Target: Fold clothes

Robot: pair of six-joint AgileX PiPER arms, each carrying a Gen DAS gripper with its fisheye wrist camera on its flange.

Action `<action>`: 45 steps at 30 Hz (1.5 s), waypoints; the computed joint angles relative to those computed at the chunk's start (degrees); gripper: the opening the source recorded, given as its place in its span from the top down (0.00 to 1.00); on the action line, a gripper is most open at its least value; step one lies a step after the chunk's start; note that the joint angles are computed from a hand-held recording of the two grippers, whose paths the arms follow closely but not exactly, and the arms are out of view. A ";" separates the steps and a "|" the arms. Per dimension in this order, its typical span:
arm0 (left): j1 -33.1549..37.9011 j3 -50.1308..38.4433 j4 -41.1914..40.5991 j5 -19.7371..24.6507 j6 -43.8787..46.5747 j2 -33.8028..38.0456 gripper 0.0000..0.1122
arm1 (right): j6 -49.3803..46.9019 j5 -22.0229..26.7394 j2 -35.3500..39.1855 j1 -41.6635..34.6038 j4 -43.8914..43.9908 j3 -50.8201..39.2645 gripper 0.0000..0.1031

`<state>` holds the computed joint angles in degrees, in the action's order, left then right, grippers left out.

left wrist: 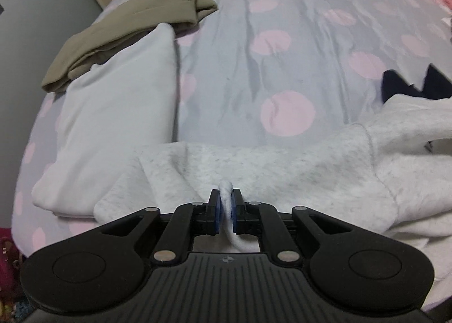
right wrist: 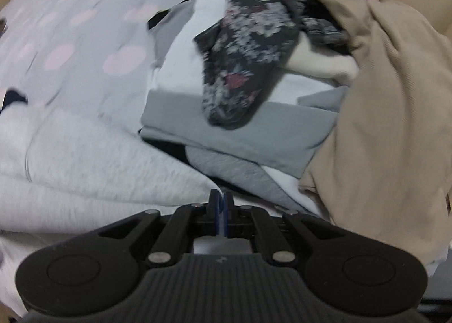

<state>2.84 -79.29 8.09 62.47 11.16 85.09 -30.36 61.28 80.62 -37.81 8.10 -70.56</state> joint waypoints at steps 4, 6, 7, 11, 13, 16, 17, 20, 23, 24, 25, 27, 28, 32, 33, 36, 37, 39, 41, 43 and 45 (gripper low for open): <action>4.89 -2.14 -8.72 -0.40 5.09 -1.42 0.78 | -4.95 -2.51 -3.73 0.18 2.18 -0.22 0.89; 7.42 -3.21 -14.89 -0.50 8.28 -2.26 0.71 | -8.44 -3.55 -5.67 -0.44 5.67 -1.06 0.75; 8.39 -4.23 -18.06 -0.48 9.74 -2.04 0.70 | -10.04 -3.95 -6.45 -0.71 7.51 -1.59 0.67; 5.70 -8.18 -22.71 -0.85 10.68 1.09 0.67 | -8.98 -1.47 -4.74 2.72 13.52 -5.68 0.66; 3.01 -8.67 -23.99 -1.59 10.98 2.36 0.67 | -6.91 -0.73 -3.68 6.52 14.21 -6.43 0.67; -1.17 -7.94 -26.39 -2.85 12.28 3.94 0.72 | -4.31 -0.16 -2.81 13.52 16.08 -6.97 0.69; -2.65 -7.50 -26.74 -3.39 12.83 4.45 0.75 | -3.61 -0.11 -2.25 15.84 17.01 -7.23 0.69; -6.91 -7.20 -24.44 -2.58 13.22 6.35 0.83 | -2.07 0.45 -0.35 21.81 19.13 -7.99 0.69; -8.67 -7.82 -23.00 2.00 14.00 8.10 0.94 | -1.12 2.12 1.46 26.17 19.85 -8.34 0.69; -8.80 -6.72 -22.51 2.58 14.83 7.62 0.94 | -2.00 3.00 1.43 26.63 19.46 -7.43 0.69; -9.01 -5.80 -22.18 3.44 15.60 7.33 0.94 | -2.85 3.84 1.43 27.12 19.03 -6.52 0.69; -9.40 -3.65 -21.32 5.33 16.08 7.10 0.95 | -4.44 5.43 1.53 28.20 18.09 -4.77 0.69; -9.44 -1.59 -20.89 5.16 16.58 6.55 0.95 | -5.14 6.23 1.65 28.73 17.54 -3.85 0.69; -9.92 3.50 -20.07 3.54 16.89 6.05 0.95 | -7.99 6.51 2.47 29.63 14.86 2.10 0.69; -9.52 3.25 -20.59 3.72 17.19 6.14 0.95 | -9.65 5.02 2.02 29.84 14.77 4.04 0.69; -7.74 1.91 -22.80 4.58 19.22 5.60 0.95 | -11.04 5.04 1.41 30.00 14.71 3.93 0.69; -7.13 1.33 -23.60 4.81 20.34 5.19 0.95 | -11.04 5.79 1.59 29.70 14.87 3.20 0.69; -6.07 0.21 -24.98 5.06 22.83 4.10 0.87 | -11.81 7.30 1.48 28.81 15.88 1.46 0.69; -5.48 -0.61 -25.17 3.45 24.50 2.77 0.78 | -13.79 8.09 0.55 27.16 17.44 0.55 0.69; -5.09 -2.55 -23.24 1.42 23.93 3.69 0.72 | -16.21 8.44 0.14 25.14 19.28 -0.86 0.67; -4.83 -4.29 -20.41 -0.45 21.93 5.68 0.72 | -15.98 6.55 1.33 24.64 18.81 -2.71 0.66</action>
<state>-1.99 -83.58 -12.32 62.02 33.09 90.77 -46.34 67.83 81.95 -13.17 26.91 -73.27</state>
